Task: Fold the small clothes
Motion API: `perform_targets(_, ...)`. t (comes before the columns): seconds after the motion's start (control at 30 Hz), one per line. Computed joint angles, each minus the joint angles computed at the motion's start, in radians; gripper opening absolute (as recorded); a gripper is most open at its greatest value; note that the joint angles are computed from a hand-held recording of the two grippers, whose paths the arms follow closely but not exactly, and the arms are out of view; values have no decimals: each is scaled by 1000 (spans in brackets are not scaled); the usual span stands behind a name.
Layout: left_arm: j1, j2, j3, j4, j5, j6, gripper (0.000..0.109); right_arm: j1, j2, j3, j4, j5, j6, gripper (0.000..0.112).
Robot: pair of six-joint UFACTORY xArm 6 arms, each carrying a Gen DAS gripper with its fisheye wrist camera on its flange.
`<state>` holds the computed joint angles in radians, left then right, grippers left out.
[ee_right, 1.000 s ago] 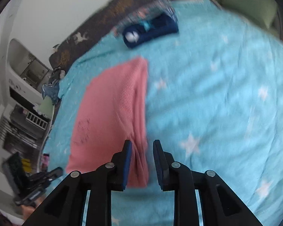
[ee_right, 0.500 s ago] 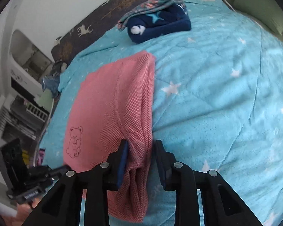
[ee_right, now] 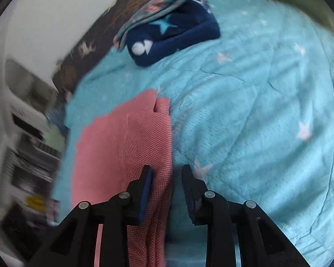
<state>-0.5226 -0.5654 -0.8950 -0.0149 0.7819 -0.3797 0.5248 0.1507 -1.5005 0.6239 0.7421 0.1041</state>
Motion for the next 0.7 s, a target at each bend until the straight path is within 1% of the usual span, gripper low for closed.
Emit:
perform_targets(0.03, -3, 13, -25, 15, 24, -7, 26, -3, -2, -9, -4, 8, -2, 29)
perform_targets(0.1, -1, 31, -55, 51, 49, -19, 26, 10, -1, -43, -91, 4, 23, 29)
perform_targets(0.13, -3, 45, -71, 78, 53, -32, 28, 14, 3, -59, -94, 2, 7, 29)
perform_targets(0.17, -4, 58, -90, 110, 55, -43, 30, 17, 6, -74, -85, 3, -15, 29)
perform_targets(0.23, -2, 65, -98, 159, 43, -59, 44, 25, 39, -137, -72, 13, -41, 29)
perform_targets(0.3, 5, 90, -119, 255, 31, -94, 47, 29, 84, -207, -96, 35, -35, 29)
perform_targets(0.37, 24, 129, -151, 303, 32, -97, 47, 33, 131, -271, -107, 55, -30, 29)
perform_targets(0.47, 81, 191, -195, 273, 5, -71, 47, 38, 218, -374, -101, 88, -14, 29)
perform_targets(0.5, 105, 219, -210, 254, -7, -57, 47, 36, 267, -436, -129, 120, 14, 29)
perform_targets(0.57, 135, 268, -238, 241, 24, -63, 47, 36, 344, -529, -234, 191, 102, 26)
perform_targets(0.6, 151, 296, -250, 220, 52, -61, 49, 34, 365, -550, -244, 213, 118, 23)
perform_targets(0.63, 162, 299, -238, 192, 45, -58, 54, 31, 370, -536, -215, 194, 104, 22)
perform_targets(0.67, 170, 283, -201, 182, -2, -75, 57, 29, 354, -499, -192, 154, 87, 22)
perform_targets(0.7, 174, 272, -182, 179, -21, -78, 59, 29, 349, -491, -185, 151, 80, 22)
